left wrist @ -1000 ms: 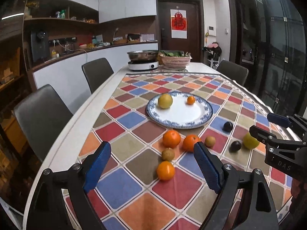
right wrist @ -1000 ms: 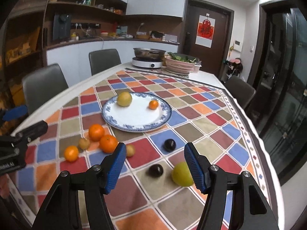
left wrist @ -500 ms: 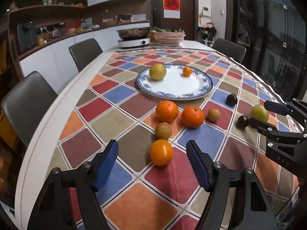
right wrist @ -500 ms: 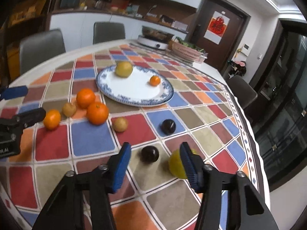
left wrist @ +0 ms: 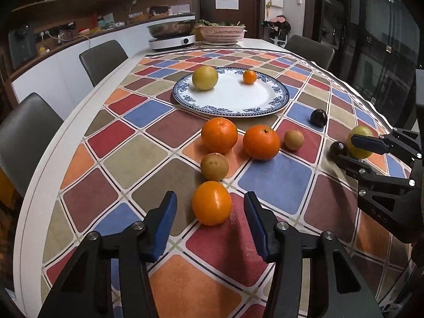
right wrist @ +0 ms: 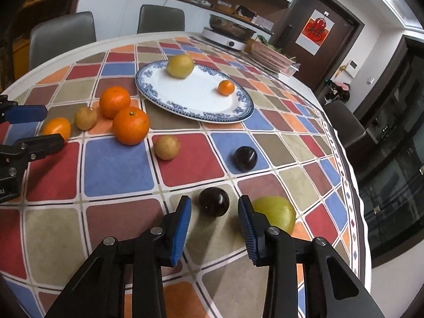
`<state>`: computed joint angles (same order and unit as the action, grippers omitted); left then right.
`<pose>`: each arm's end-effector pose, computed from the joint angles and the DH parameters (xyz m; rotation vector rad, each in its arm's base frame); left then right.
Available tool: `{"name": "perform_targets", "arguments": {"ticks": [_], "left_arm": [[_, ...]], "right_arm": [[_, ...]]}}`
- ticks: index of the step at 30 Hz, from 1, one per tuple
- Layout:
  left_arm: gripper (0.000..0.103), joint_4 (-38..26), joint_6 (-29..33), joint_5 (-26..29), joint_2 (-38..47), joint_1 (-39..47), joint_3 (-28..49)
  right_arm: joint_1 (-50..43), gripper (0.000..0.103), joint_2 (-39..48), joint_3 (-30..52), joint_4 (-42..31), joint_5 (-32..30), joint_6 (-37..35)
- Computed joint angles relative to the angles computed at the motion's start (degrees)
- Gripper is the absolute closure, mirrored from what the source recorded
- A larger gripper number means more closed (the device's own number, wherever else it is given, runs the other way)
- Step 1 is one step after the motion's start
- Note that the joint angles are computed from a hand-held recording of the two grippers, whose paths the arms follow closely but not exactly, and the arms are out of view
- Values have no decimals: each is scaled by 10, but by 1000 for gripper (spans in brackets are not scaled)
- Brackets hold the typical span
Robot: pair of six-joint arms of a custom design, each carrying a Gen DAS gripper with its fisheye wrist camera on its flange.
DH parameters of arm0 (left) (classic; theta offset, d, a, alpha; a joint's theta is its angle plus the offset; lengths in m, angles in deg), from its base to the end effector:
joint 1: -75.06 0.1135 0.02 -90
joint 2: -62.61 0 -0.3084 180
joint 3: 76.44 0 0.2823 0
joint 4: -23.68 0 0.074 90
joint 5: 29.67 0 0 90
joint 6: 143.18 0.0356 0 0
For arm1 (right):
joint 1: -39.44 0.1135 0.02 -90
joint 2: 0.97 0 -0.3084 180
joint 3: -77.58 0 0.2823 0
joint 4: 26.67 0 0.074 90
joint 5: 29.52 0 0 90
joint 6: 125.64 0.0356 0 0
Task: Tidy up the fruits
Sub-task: 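Grasp an orange with the left tool while the right tool grasps a dark plum, then carry the orange onto the plate and open the left tool while the right tool carries the plum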
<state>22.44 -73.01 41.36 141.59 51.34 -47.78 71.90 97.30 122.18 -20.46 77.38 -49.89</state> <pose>0.1953 -0.0732 0.1146 -0.0583 2.4052 0.0620 0.2626 0.1548 0.1116 -0.8097 2.2191 -0.2007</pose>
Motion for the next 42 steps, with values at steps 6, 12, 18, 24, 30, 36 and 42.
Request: {"name": "perform_targets", "arguments": {"ticks": [6,12,18,24,30,36,42], "left_arm": [[60,6,4,16,20,13,8],[70,10,5,34,31,26,15],[71,12,7,30,34,23,16],[71,4,5,25,12,14,13],[71,-24,8,10,-34,2,12],[71,-60,11,-8,-92,-17,14],[71,-93,18,-6,-136,-22,28]], "right_arm": [[-2,65,31,16,4,2,-8],[-6,72,42,26,4,-6,-7],[-5,74,50,22,28,-3,-15],[-10,75,30,13,25,-28,-5],[-11,75,-16,1,5,-64,10],[-16,75,-71,-4,-25,-109,25],[-33,75,-110,1,-58,-157,48]]}}
